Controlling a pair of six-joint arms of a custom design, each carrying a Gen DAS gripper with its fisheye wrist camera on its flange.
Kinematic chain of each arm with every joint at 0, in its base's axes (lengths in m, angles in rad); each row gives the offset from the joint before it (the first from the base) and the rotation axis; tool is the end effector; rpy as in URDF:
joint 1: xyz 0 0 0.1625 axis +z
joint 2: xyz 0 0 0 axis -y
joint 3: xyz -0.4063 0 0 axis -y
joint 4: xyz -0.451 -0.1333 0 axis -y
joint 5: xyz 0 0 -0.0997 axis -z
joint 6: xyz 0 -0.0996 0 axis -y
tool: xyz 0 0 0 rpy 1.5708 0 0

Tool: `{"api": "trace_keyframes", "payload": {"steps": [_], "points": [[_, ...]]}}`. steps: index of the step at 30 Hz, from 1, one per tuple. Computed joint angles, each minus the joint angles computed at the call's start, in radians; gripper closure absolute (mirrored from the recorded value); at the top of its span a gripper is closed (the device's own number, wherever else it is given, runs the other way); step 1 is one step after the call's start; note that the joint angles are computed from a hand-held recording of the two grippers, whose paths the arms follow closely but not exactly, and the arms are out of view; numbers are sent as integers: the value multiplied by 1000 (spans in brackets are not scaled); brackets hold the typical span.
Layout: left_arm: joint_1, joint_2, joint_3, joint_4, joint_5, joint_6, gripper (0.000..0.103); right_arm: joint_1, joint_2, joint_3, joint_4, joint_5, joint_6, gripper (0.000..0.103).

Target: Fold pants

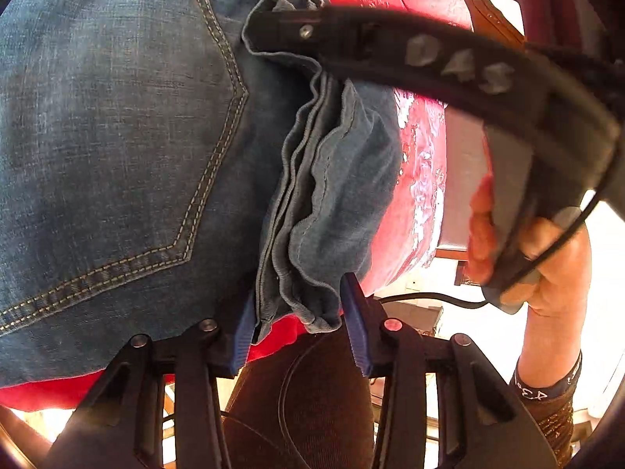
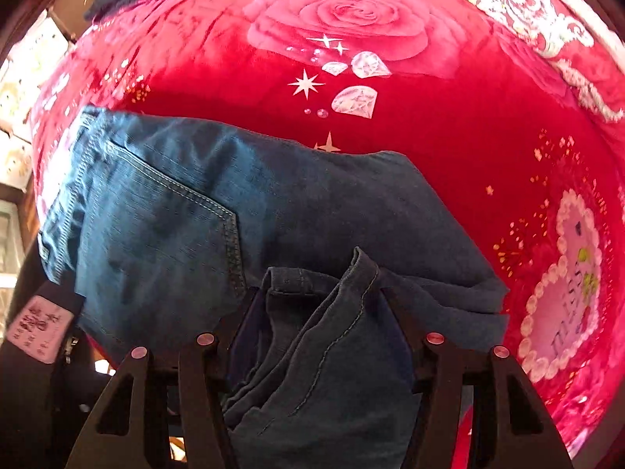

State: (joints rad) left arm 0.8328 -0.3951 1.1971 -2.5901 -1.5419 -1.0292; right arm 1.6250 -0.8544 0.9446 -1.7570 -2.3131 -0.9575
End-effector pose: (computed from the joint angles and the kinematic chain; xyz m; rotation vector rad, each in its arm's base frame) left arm -0.4425 -0.6889 -0.0810 0.4374 -2.9502 0.2397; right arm 0.1104 -0.8175 0.3648 1.1314 -2.1357 -0.3060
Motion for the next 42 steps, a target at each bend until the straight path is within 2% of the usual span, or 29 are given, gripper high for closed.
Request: {"api": "trace_keyframes", "payload": {"steps": [1,2,3,6,9,10,14,16,17,19,20,22,23,24,25,26,27,29,30,31,34,37,38,39,40,42], "points": [[-3,6,-7,5,2,-1,69,-3,-6,16,-29,0,-23,50],[-4,9,-13,14,5,1,71,-6,-9,23,-41,3,-28,69],[-3,7,-12,18,5,7,75,-9,-10,23,-48,9,-24,72],[-7,19,-43,32,11,39,83,-24,0,-53,1,95,58,79],[-19,12,-58,18,55,93,83,-34,61,-266,141,226,210,81],[-22,6,-55,8,65,102,83,-32,86,-330,187,262,237,81],[-20,-37,-4,39,92,90,83,-14,123,-345,236,265,243,80],[-14,-52,15,92,95,47,83,-19,152,-345,297,263,284,77],[-6,-59,24,120,83,22,83,-17,150,-308,302,228,301,74],[10,-81,67,91,42,-10,84,-11,128,-222,248,158,278,71],[12,-95,86,75,28,-12,84,-11,126,-234,257,176,274,70],[10,-127,108,84,19,34,84,-27,152,-376,358,304,306,71],[7,-145,116,93,21,71,84,-37,168,-453,398,361,325,66],[2,-162,120,104,31,104,84,-49,179,-527,418,410,344,53],[-2,-177,119,119,47,134,84,-64,176,-575,409,440,359,44],[-4,-186,107,135,69,164,84,-79,158,-583,380,452,368,34],[-3,-188,85,156,96,191,83,-96,141,-586,358,455,380,34],[-2,-163,10,198,164,224,74,-140,123,-602,376,448,437,34],[-3,-144,-27,219,191,228,59,-164,101,-578,379,445,472,34],[5,-113,-88,258,220,226,53,-190,71,-536,381,447,506,34],[35,-8,-268,353,221,185,53,-264,-37,-368,367,516,588,34],[48,114,-455,481,237,116,54,-315,-111,-236,332,593,615,37],[50,159,-542,563,245,100,54,-325,-122,-209,332,598,619,46],[51,190,-597,614,259,88,58,-332,-126,-191,346,601,617,79],[45,196,-610,638,278,78,66,-332,-135,-168,364,613,599,97],[38,169,-558,634,315,85,73,-305,-199,-61,287,566,489,98]]}}
